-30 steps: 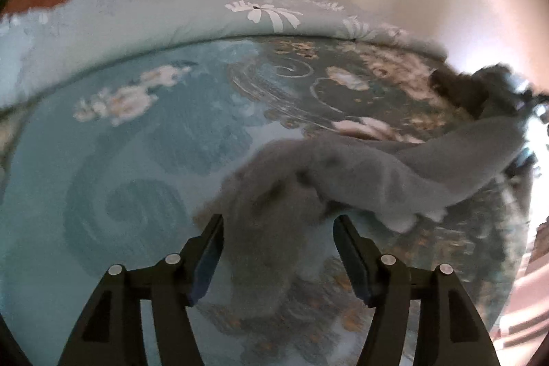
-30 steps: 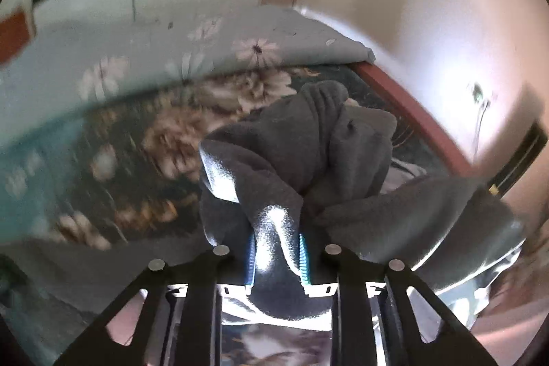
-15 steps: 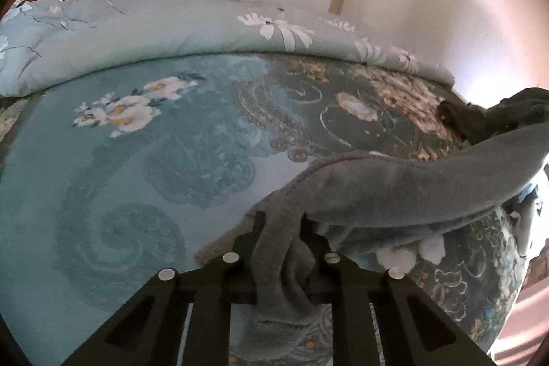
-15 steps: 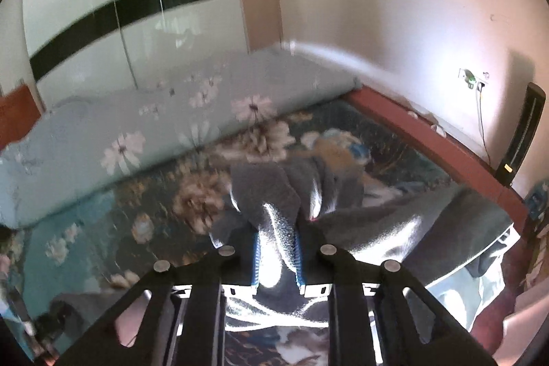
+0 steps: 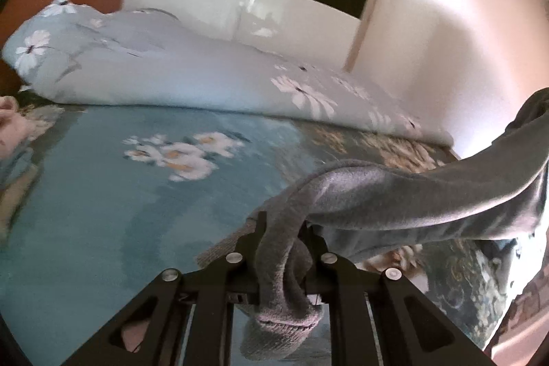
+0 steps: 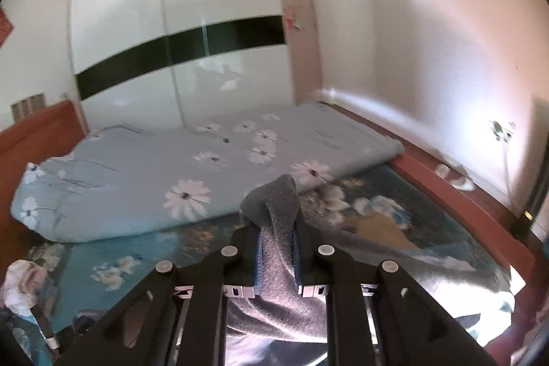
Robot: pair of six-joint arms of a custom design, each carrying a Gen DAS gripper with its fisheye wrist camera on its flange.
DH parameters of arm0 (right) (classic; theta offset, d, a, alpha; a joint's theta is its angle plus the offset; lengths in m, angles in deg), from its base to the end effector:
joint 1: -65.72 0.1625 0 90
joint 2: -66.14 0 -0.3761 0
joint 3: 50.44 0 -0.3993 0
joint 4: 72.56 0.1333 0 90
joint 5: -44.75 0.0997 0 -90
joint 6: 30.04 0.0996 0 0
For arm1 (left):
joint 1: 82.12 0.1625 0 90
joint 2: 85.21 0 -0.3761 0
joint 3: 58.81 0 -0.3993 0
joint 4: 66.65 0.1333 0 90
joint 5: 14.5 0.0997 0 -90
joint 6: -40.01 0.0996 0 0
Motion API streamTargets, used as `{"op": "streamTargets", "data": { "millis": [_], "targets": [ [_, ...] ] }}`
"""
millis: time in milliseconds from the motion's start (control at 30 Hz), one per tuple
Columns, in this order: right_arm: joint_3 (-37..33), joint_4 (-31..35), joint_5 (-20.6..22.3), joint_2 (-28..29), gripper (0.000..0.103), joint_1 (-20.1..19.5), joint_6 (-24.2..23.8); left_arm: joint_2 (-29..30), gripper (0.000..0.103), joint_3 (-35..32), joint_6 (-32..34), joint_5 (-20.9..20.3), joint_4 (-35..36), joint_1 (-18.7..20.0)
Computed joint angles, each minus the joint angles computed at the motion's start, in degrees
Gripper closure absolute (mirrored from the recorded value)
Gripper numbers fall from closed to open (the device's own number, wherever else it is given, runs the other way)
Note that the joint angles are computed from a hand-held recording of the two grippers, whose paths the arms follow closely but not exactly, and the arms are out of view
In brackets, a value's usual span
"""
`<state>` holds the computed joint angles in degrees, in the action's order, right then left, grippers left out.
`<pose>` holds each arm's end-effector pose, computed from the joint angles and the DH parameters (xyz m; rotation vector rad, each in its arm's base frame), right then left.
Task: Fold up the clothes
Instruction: 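Stretch the grey garment between both grippers and lower it onto the bed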
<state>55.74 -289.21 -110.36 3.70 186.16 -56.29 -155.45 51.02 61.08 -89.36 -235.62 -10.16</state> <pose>0.2987 -0.4235 0.3136 -0.0347 -1.8493 1.4598 -0.0259 -0.5941 0.2509 0.7849 2.5944 -0.9590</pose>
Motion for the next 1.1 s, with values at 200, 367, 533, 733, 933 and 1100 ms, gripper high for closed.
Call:
{"op": "streamTargets", "data": {
  "millis": [200,367,533,733,933,1100],
  "targets": [
    [-8.8,6.8,5.3,7.1,0.088,3.0,1.7,-3.5,0.089,-2.4,0.3,0.4,0.8,3.8],
    [-18.8,13.4,9.7,14.8,0.088,4.8,2.6,-6.3,0.089,-4.0,0.4,1.1,1.4,7.1],
    [-28.7,22.1,14.0,22.0,0.088,5.4,5.7,-8.7,0.089,-4.5,0.8,1.4,1.3,9.9],
    [-34.8,32.4,19.4,27.6,0.088,4.6,11.3,-10.3,0.089,-5.3,0.3,2.2,1.9,13.0],
    [-34.0,41.5,21.7,30.0,0.088,2.2,15.0,-10.0,0.089,-5.5,0.1,2.7,2.8,14.7],
    [-24.8,46.8,22.0,28.0,0.088,-0.9,18.6,-9.3,0.089,-5.1,-0.2,2.6,3.7,15.5]
  ]
}}
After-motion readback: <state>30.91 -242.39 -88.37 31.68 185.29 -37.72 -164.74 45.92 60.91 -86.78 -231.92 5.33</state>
